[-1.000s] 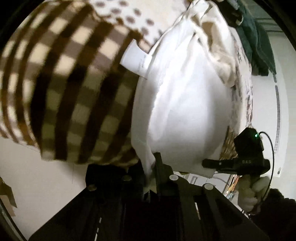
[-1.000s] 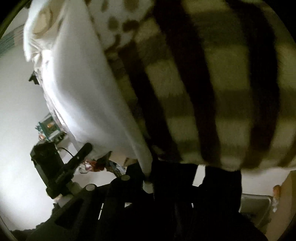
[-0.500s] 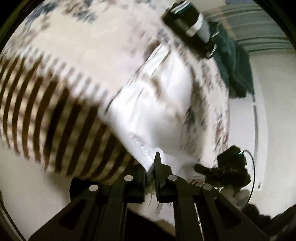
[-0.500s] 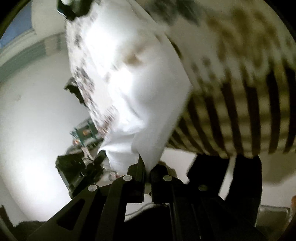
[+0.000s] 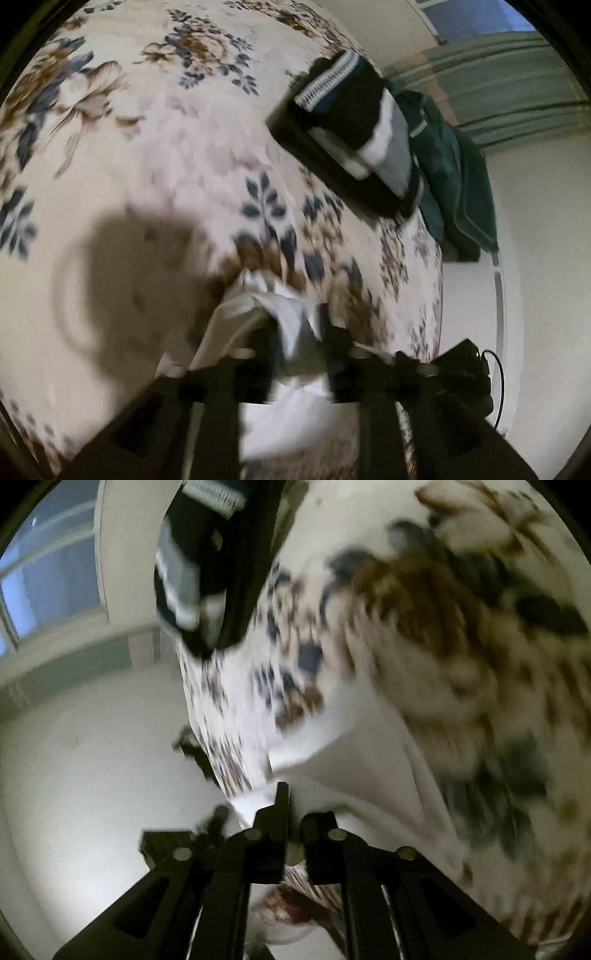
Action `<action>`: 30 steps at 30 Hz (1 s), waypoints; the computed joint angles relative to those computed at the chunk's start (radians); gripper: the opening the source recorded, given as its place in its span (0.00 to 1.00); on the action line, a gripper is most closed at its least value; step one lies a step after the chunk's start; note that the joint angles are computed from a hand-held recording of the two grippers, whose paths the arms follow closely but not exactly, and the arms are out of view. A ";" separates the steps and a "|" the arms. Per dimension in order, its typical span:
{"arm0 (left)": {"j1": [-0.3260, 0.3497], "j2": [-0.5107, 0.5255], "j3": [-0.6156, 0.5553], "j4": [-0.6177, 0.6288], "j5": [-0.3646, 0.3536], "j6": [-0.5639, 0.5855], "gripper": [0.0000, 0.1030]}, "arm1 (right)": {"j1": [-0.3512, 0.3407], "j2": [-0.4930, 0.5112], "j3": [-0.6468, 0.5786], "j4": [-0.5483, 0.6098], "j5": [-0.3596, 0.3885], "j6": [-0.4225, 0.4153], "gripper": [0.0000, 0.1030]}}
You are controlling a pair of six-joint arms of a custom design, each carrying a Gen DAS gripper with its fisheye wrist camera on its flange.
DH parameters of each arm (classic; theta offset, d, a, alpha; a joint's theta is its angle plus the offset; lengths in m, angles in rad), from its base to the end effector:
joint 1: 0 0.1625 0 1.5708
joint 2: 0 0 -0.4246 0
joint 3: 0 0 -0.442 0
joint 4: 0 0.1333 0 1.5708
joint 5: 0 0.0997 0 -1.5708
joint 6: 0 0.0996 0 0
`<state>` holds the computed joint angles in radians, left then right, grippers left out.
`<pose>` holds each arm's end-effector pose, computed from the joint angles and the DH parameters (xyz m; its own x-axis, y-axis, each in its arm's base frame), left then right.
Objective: Fold small clothes
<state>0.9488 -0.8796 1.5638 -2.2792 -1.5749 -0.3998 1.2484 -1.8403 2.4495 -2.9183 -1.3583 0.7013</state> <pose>-0.3088 -0.6587 0.1131 -0.9753 0.2205 0.0132 0.2202 0.9752 -0.0207 0.0232 -0.4176 0.3139 -0.5915 0.5864 -0.5534 0.8063 0.4230 -0.4136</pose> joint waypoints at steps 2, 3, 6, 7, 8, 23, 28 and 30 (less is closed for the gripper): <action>0.013 0.017 -0.019 -0.031 0.006 -0.004 0.55 | 0.015 0.011 -0.015 -0.049 -0.049 0.006 0.59; 0.018 0.018 -0.022 -0.046 0.022 -0.007 0.56 | 0.010 -0.001 -0.011 -0.061 -0.048 -0.007 0.61; 0.029 0.006 -0.023 -0.028 0.052 0.015 0.57 | 0.025 -0.035 -0.014 -0.002 -0.120 -0.034 0.61; 0.028 0.004 -0.022 0.000 0.091 0.041 0.57 | 0.037 -0.042 -0.021 0.043 -0.166 -0.048 0.61; 0.029 0.010 -0.029 0.027 0.103 0.057 0.57 | 0.037 -0.041 -0.028 0.079 -0.190 -0.063 0.61; 0.052 0.157 -0.134 0.103 0.055 0.173 0.04 | 0.070 0.169 -0.128 0.030 -0.368 -0.152 0.04; 0.067 0.184 -0.185 0.129 0.071 0.203 0.03 | 0.093 0.221 -0.176 0.052 -0.466 -0.146 0.03; 0.076 0.204 -0.209 0.160 0.069 0.201 0.03 | 0.094 0.245 -0.201 0.099 -0.493 -0.142 0.03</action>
